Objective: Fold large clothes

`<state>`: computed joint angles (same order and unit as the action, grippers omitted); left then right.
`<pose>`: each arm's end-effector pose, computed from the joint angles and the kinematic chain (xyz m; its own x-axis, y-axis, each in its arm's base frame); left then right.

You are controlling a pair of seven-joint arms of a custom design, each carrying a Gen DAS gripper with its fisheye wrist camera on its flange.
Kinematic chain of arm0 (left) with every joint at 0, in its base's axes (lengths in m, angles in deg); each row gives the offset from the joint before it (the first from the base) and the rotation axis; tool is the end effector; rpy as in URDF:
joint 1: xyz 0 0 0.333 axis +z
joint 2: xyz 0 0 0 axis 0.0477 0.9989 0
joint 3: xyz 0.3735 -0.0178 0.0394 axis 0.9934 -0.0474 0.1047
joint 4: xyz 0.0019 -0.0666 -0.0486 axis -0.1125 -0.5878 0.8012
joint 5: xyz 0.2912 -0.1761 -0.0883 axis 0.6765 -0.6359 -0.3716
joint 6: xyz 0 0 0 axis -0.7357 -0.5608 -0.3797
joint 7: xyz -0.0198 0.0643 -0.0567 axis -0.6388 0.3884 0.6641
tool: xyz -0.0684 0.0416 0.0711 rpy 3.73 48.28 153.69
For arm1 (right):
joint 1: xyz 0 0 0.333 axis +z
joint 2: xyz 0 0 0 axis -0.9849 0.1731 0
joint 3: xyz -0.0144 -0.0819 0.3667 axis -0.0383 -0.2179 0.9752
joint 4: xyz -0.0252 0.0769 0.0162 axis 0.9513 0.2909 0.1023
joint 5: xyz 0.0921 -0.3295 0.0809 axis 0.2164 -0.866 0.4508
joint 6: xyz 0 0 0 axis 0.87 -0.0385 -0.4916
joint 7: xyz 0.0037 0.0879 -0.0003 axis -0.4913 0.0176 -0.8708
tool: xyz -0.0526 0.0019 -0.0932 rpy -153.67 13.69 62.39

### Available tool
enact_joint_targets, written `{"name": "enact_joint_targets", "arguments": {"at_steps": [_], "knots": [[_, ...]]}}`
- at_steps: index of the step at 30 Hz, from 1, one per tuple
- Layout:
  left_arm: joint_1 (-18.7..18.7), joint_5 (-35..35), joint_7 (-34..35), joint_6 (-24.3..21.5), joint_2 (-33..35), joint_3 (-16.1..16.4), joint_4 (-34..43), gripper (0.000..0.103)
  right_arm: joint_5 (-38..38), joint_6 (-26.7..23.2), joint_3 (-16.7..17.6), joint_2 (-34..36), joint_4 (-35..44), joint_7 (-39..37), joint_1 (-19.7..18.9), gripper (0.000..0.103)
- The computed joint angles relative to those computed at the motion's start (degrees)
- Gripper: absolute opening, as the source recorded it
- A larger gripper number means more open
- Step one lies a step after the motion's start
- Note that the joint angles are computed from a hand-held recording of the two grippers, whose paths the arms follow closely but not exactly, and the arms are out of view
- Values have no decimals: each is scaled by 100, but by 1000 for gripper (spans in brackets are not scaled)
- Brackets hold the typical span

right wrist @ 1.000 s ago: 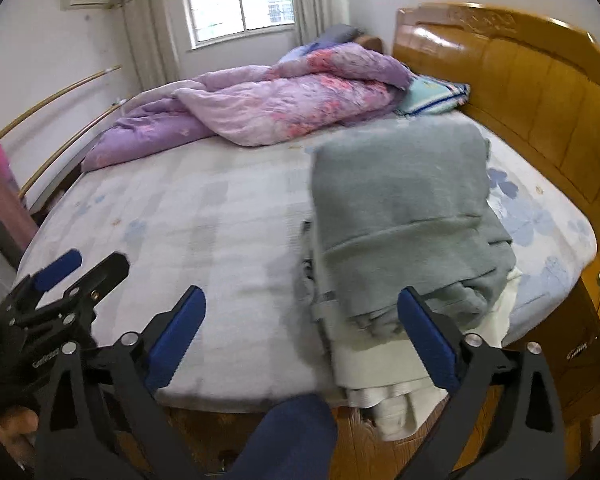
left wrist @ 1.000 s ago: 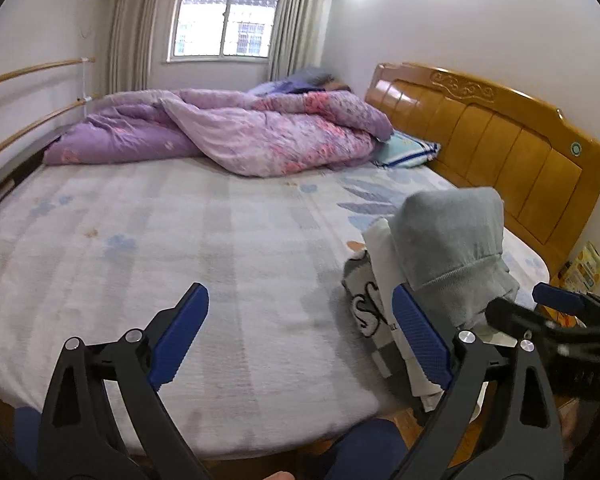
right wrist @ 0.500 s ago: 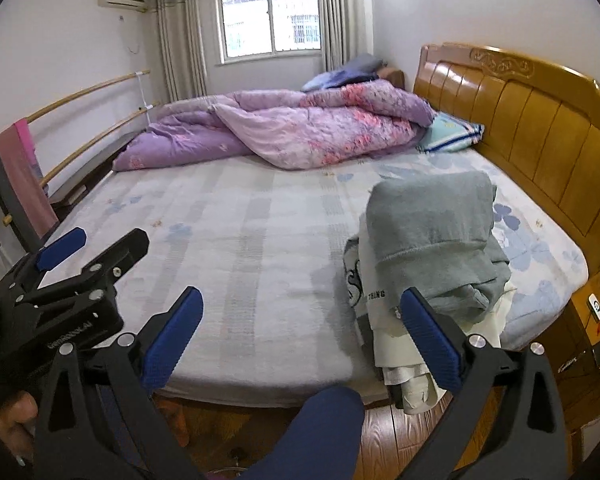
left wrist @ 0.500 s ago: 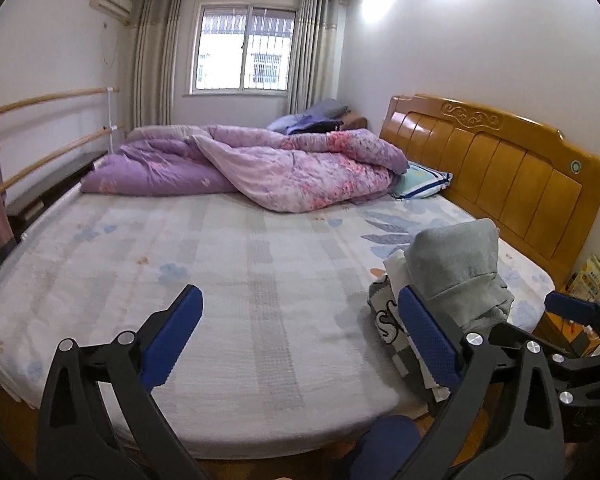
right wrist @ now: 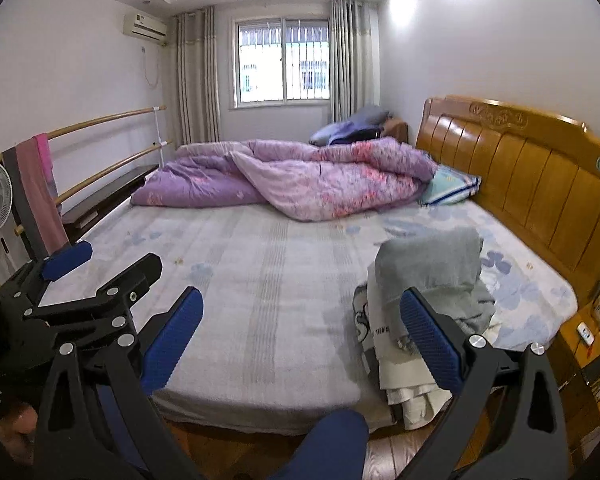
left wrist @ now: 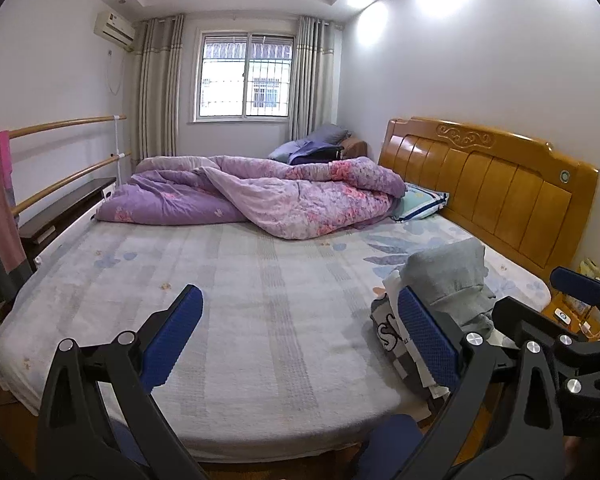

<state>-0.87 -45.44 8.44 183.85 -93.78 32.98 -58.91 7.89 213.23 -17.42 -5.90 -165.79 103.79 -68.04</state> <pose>0.4381 -0.2577 0.7678 -0.1658 -0.9853 0.0407 -0.3687 0.0236 -0.9293 0.3978 0.2030 0.7764 0.0693 -0.9970 -0.0343 -0.4442 0.0000 -0.8959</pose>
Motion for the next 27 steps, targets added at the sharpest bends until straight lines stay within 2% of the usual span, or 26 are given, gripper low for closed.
{"name": "enact_joint_targets", "arguments": {"at_steps": [3, 7, 16, 27], "knots": [[24, -27, 11, 23, -129, 13, -52, 98, -405, -109, 238, -106, 22, 327, -206, 95], [152, -56, -17, 25, -274, -81, -98, 98, -800, -91, 380, -212, 4, 643, -329, 95], [593, 150, -192, 52, -535, -427, -135, 98, -1094, 41, 403, -312, -52, 895, -399, 95], [911, 373, -353, 173, -609, -637, -134, 98, -1254, 129, 450, -406, -120, 1111, -489, 95]]}}
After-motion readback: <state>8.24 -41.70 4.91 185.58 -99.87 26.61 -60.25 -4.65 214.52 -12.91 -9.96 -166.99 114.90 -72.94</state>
